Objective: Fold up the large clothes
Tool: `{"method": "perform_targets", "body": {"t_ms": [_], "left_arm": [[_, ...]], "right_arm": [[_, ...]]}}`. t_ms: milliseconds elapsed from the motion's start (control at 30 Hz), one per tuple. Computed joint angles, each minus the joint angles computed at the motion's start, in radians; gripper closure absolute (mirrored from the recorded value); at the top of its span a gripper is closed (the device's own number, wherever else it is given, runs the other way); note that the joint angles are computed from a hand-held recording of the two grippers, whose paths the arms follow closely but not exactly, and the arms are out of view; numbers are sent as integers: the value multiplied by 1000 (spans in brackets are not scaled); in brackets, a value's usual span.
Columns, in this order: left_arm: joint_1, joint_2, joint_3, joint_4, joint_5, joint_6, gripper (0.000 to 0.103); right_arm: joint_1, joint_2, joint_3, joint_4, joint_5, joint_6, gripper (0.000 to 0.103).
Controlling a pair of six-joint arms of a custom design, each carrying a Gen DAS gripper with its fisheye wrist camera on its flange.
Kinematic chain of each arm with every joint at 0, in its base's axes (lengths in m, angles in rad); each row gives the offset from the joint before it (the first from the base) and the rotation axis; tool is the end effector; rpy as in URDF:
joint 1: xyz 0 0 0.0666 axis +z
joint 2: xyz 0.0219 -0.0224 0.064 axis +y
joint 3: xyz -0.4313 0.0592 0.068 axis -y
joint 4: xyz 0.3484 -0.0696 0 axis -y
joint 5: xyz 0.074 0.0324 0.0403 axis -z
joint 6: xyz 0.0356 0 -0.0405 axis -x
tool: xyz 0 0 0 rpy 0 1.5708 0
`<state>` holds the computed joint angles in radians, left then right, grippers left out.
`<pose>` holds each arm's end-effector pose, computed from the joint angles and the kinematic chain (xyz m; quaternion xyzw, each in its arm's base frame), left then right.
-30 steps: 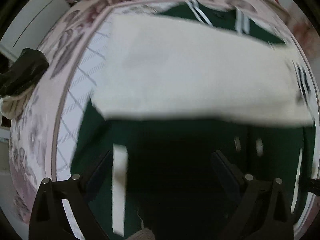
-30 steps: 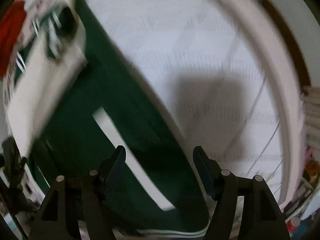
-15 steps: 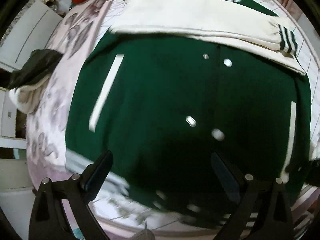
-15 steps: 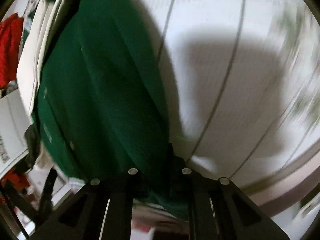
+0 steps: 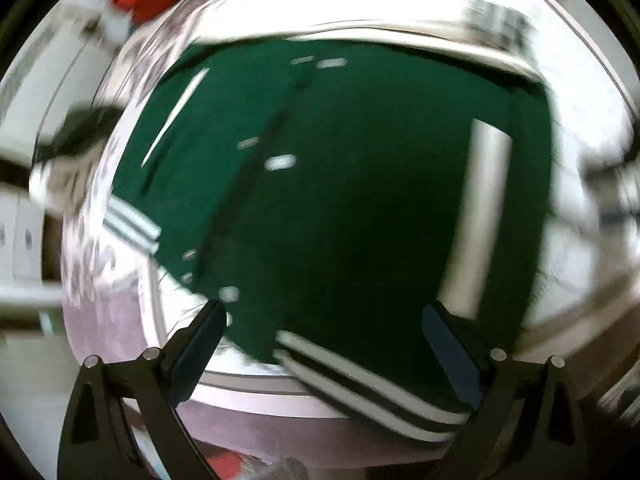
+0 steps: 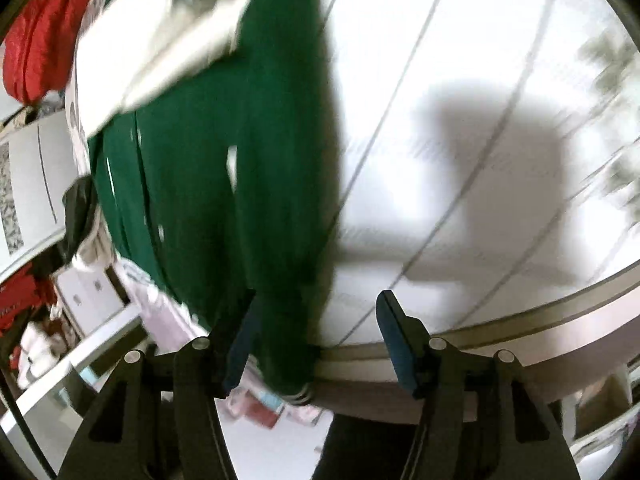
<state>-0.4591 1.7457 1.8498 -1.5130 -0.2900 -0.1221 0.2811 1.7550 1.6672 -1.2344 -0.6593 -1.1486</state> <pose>0.4774 -0.2251 0.4730 0.2714 0.9483 0.1286 0.1030 0.5126 0.1703 0.4125 -0.3582 -0.8688 -0.3195 0.1220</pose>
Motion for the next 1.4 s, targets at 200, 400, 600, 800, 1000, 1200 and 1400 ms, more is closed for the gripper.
{"method": "perform_targets", "body": {"t_ms": [200, 400, 600, 800, 1000, 1200, 1400], "left_arm": [[-186, -41, -216, 156, -234, -70, 2], [-240, -24, -209, 177, -370, -58, 2], [-288, -21, -274, 199, -420, -80, 2], [-239, 27, -260, 258, -478, -88, 1], [-181, 61, -172, 195, -427, -47, 35], [-180, 67, -73, 119, -352, 44, 91], [-165, 84, -7, 72, -332, 84, 91]], "right_arm": [[-102, -23, -24, -177, 135, 269, 35], [-176, -54, -127, -171, 131, 392, 35], [-274, -95, -230, -176, 104, 516, 35], [-307, -88, -285, -84, 98, 555, 35], [-353, -82, -298, 40, 47, 559, 25], [-425, -76, -366, 450, -137, 312, 25], [-428, 21, -347, 754, -173, 106, 24]]}}
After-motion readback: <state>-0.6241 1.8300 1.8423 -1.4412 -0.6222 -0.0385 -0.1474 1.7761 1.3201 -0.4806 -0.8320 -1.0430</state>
